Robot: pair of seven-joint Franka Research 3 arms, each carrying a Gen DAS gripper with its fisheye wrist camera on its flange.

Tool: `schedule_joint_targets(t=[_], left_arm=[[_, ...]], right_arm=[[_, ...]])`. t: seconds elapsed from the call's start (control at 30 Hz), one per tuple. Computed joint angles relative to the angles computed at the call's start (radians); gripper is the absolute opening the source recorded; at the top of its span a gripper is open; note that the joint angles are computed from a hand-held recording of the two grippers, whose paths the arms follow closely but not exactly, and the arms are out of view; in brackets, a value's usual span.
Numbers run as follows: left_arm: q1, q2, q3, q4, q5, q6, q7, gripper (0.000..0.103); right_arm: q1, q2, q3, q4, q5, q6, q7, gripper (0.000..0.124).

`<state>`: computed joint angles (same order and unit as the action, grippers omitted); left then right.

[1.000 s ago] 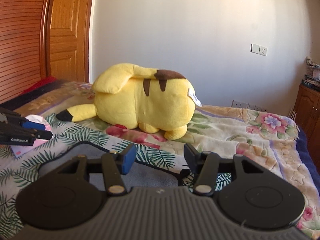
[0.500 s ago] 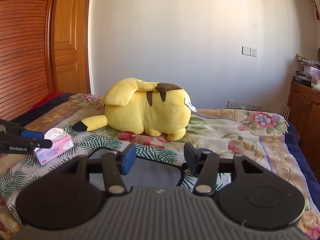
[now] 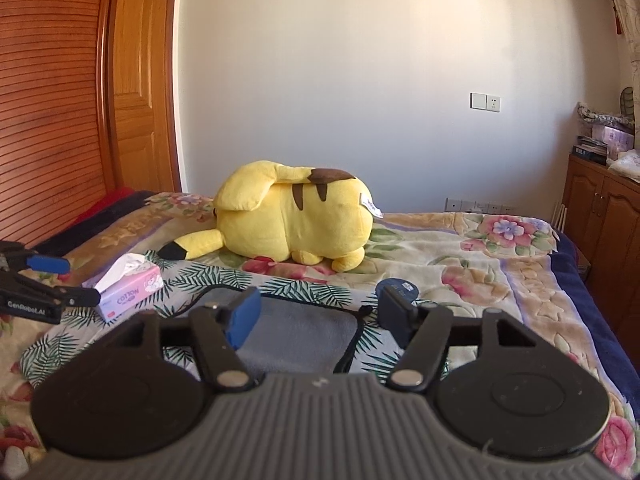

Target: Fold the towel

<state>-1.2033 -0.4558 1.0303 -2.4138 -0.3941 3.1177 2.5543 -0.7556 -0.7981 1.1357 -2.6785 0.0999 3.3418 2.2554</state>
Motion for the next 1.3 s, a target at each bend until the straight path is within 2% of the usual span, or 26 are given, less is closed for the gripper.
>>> schedule_joint_targets(t=[0.3,0.37,0.4,0.63,0.9,1.3], left_arm=[[0.115,-0.059,-0.102,-0.05,0.007,0.001,-0.005,0.083],[0.132,-0.074,-0.115,-0.062,0.012,0.004,-0.014,0.084],[0.141,-0.079,-0.123,-0.067,0.014,0.003,-0.024,0.084],[0.218,-0.125,-0.191,-0.116,0.04,-0.007,-0.06,0.085],[0.333,-0.22,-0.291,-0.197,0.063,-0.047,-0.085,0.087],[0.497,-0.396,-0.402,-0.304,0.079,-0.146,-0.049,0.087]], right_arm=[[0.072,-0.078,-0.028,-0.048,0.004,-0.036,0.043,0.091],[0.084,-0.086,-0.032,-0.054,-0.001,-0.044,0.057,0.102],[0.088,-0.093,-0.032,-0.06,-0.004,-0.041,0.066,0.103],[0.143,-0.131,-0.049,-0.082,-0.021,-0.078,0.121,0.103],[0.245,-0.198,-0.097,-0.116,-0.076,-0.155,0.193,0.103],[0.356,-0.301,-0.142,-0.124,-0.176,-0.266,0.32,0.103]])
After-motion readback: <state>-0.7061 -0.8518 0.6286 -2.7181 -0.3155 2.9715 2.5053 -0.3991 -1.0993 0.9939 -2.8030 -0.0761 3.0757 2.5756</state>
